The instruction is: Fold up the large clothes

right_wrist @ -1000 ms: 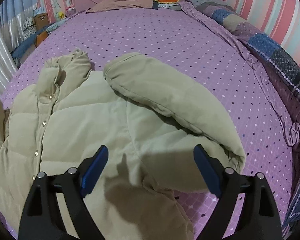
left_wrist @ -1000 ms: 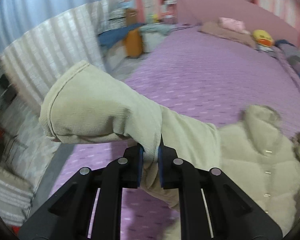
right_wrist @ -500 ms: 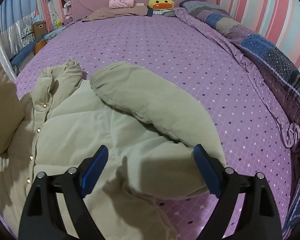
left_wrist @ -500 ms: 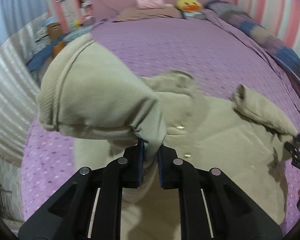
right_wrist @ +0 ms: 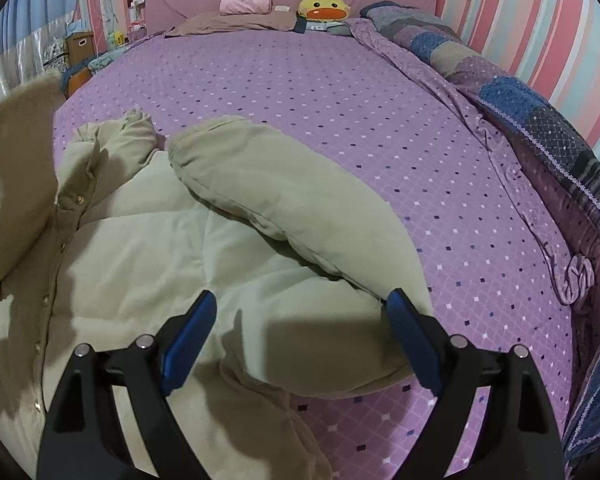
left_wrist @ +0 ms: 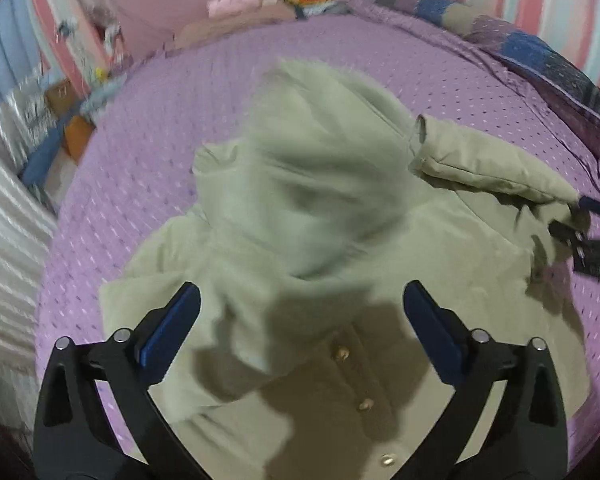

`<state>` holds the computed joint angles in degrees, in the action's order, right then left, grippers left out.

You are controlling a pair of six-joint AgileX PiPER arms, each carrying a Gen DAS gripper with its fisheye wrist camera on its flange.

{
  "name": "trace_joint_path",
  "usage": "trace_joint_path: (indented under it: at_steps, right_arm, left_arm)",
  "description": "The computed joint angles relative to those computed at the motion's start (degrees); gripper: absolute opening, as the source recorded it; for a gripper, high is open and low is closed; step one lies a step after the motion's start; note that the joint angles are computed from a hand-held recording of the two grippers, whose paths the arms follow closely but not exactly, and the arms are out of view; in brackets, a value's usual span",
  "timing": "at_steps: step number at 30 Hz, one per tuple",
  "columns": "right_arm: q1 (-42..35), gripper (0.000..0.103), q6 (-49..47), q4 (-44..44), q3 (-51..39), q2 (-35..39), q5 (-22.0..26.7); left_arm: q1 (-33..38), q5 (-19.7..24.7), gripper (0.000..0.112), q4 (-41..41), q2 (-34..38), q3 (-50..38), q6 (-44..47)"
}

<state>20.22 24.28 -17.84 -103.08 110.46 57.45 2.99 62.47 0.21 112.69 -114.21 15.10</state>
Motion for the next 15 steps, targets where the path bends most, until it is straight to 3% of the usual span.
trace_joint_path:
  at_steps: [6,12,15]
  right_arm:
    - [2.92,0.087,-1.12,-1.71,-3.21,2.76,4.0]
    - [5.73,0.087,-4.48,3.21,-10.25,5.49,6.69]
    - [6.84,0.087,-6.54,8.58,-17.54,9.65,8.85]
  left_arm:
    - [3.74,-5.27,0.1,6.41,-3.99,9.95,0.31]
    - [13.42,-3.87,0.1,5.94,1.63,5.44,0.16]
    - [17.9,-0.48,0.1,4.52,7.19,-0.42,-1.91]
